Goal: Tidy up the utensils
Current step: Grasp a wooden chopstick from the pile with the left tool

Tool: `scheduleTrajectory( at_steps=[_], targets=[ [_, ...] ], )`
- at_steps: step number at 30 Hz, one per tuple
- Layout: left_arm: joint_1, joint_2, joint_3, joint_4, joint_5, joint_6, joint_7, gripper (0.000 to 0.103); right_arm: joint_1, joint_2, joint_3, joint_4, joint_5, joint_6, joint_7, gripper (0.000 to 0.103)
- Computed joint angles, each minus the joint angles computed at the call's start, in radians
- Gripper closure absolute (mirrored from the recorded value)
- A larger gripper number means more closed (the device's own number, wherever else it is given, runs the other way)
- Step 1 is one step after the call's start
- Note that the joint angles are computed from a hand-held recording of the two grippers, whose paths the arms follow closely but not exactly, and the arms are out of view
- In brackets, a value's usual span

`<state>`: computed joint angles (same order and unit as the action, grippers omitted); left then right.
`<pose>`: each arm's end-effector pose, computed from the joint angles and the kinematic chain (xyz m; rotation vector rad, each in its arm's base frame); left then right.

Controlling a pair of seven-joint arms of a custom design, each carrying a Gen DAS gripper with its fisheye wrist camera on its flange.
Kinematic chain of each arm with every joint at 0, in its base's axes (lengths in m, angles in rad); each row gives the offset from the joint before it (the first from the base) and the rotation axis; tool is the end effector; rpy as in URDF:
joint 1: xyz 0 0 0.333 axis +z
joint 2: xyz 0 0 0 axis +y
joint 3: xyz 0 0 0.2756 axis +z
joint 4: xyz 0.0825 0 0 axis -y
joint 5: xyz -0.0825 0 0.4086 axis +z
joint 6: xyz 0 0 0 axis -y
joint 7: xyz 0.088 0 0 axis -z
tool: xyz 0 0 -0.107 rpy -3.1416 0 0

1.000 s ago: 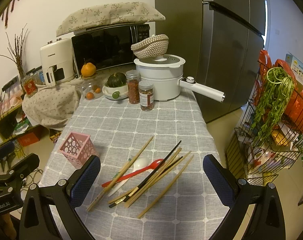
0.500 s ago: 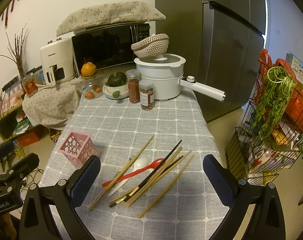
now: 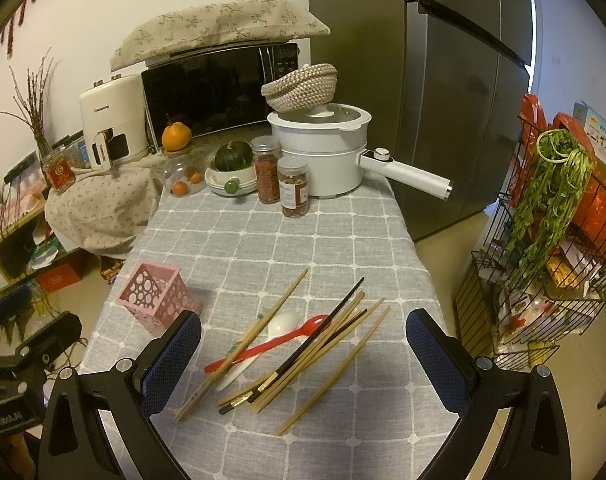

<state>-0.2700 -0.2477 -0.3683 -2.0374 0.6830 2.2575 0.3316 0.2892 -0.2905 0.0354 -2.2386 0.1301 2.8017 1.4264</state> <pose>0.4524 -0.3316 0.5540 -1.9293 1.4755 -0.6675 0.5216 0.1704 0.5424 -1.9503 1.3366 -0.6079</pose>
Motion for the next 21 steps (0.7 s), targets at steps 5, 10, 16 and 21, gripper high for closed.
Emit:
scheduleTrajectory(
  at_steps=[5,10,16,21],
  targets=[
    [-0.007,0.031,0.03,0.018,-0.071,0.052,0.103,0.003,-0.019,0.026,0.005,0.038,-0.026,-0.034,0.026,0.0],
    [-0.012,0.086,0.046,0.066,-0.124,0.066,0.194,0.003,-0.036,0.101,-0.009,0.144,-0.019,-0.124,0.013,0.0],
    [-0.03,0.183,0.075,0.163,-0.26,0.053,0.377,0.004,-0.07,0.191,-0.013,0.263,-0.033,-0.216,0.03,0.0],
    [-0.043,0.285,0.092,0.274,-0.318,0.036,0.479,0.009,-0.1,0.277,-0.027,0.347,0.009,-0.257,0.025,0.0]
  ],
)
